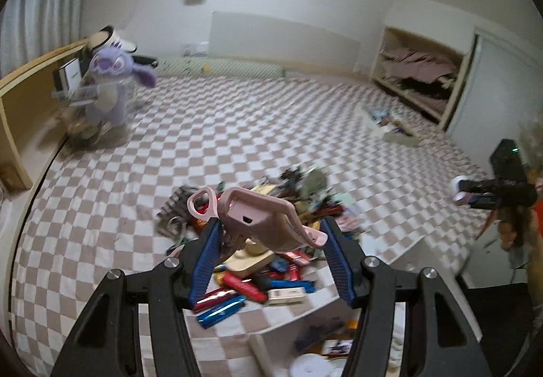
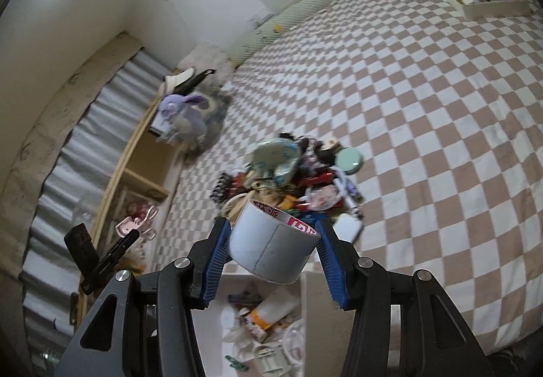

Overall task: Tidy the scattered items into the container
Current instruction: 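Carry the pink clip and white tape roll over the white box with both tools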

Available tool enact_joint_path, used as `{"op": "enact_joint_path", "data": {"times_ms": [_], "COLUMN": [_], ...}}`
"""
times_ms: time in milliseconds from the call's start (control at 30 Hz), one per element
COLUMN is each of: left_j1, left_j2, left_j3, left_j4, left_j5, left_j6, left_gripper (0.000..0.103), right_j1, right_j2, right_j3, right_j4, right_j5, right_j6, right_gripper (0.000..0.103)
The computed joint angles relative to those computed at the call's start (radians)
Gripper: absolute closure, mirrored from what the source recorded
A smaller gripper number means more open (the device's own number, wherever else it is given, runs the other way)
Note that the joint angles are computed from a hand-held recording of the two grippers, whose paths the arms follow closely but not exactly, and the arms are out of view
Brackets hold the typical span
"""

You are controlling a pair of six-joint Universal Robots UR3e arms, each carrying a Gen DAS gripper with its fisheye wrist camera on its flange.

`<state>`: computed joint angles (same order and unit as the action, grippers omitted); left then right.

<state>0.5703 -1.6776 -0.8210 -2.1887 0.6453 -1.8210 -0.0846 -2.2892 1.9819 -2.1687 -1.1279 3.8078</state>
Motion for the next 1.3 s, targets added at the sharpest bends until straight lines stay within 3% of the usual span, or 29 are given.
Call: {"op": "enact_joint_path", "data": {"times_ms": [233, 400, 733, 1033, 1300], "left_j1": [0.07, 0.07, -0.045, -0.05, -0.054], "left_j2": [-0.046, -0.031, 0.163, 0.287, 0.346], "left_j3": [0.259, 0.29, -0.063, -0.25, -0.367], "left_j4": [-0.479, -0.627, -0.425, -0.416, -0.375], "left_j5": [-0.045, -0.003, 0.214, 0.429, 0.555], "left_j6": [0.271, 0.387, 0.356, 0.378, 0.385], "left_gripper": [0.044, 0.044, 0.044, 0.044, 0.044], "right_j1": [0.129, 0.216, 0.414, 0.481, 0.498], "right_j2": [0.111, 0.195, 0.398, 0.512, 0.578], "right_j3": [-0.039, -0.068, -0.124, -0.177, -0.221], "right_j4": [-0.129, -0.184, -0.185, -0.11, -0.043], "right_j5": [-0.005, -0.007, -0.052, -0.064, -0.087], "right_j6": [0.028, 0.025, -0.006, -0.034, -0.046], "right_gripper": [0.051, 0.051, 0.051, 0.051, 0.051]}}
